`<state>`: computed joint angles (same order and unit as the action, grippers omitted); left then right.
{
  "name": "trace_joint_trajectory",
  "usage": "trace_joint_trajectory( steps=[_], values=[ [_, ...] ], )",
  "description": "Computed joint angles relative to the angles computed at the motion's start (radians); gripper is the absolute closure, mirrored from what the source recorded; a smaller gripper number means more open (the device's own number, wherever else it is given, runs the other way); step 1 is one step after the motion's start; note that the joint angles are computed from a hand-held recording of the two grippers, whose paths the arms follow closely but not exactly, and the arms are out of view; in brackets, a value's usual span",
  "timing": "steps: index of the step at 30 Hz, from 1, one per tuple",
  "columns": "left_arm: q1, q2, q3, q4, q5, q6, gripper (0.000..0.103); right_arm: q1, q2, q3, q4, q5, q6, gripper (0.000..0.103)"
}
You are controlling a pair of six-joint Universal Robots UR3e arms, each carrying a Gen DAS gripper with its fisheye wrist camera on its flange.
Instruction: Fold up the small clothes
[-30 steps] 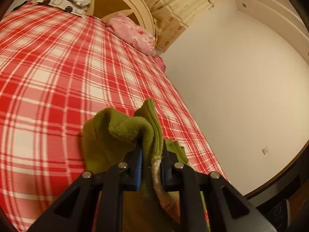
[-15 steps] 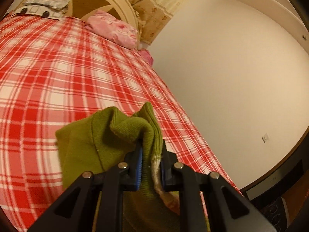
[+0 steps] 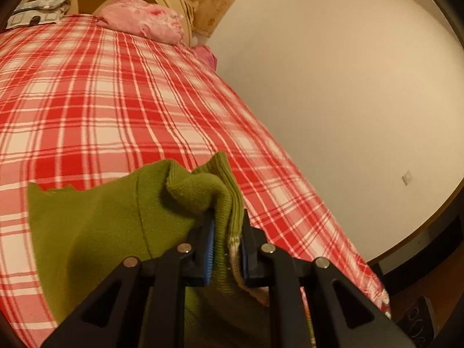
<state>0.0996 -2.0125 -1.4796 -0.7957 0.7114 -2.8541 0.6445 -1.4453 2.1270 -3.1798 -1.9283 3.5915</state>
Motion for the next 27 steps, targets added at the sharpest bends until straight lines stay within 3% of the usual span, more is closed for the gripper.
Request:
trace_joint_trajectory(
  steps=[7,10,13,16,18,22,23,25,26,27],
  values=[
    [-0.083,-0.086,0.05,0.044,0.053,-0.06,0.092,-0.081,-0.064,0.169,-0.036,0.103,0.068,0.097],
    [-0.105,-0.046,0.037,0.013,0.067,-0.025,0.091,-0.119,-0.074,0.225,-0.051,0.169,0.087,0.097],
    [-0.089,0.07,-0.085,0.046,0.063,0.062,0.087,-0.143,-0.088,0.268,-0.051,0.23,0.091,0.097],
    [-0.026,0.25,-0.307,0.13,0.092,0.153,0.069,-0.117,-0.142,0.295,-0.006,0.174,0.12,0.096],
    [0.042,0.366,-0.46,0.178,0.1,0.196,0.042,-0.097,-0.181,0.308,-0.006,0.114,0.139,0.096],
    [0.213,0.565,-0.702,0.187,0.073,0.292,0.036,-0.125,-0.196,0.238,0.015,0.114,0.065,0.094],
    [0.247,0.594,-0.736,0.184,0.071,0.305,0.036,-0.15,-0.18,0.201,0.018,0.148,0.025,0.09],
    [0.309,0.644,-0.802,0.163,0.054,0.34,0.03,-0.222,-0.168,0.161,0.021,0.267,-0.01,0.044],
    [0.323,0.657,-0.827,0.163,0.066,0.351,0.028,-0.27,-0.154,0.134,0.022,0.355,-0.024,0.009],
    [0.323,0.659,-0.846,0.18,0.077,0.346,0.028,-0.292,-0.135,0.114,0.012,0.4,-0.028,0.007]
  ],
)
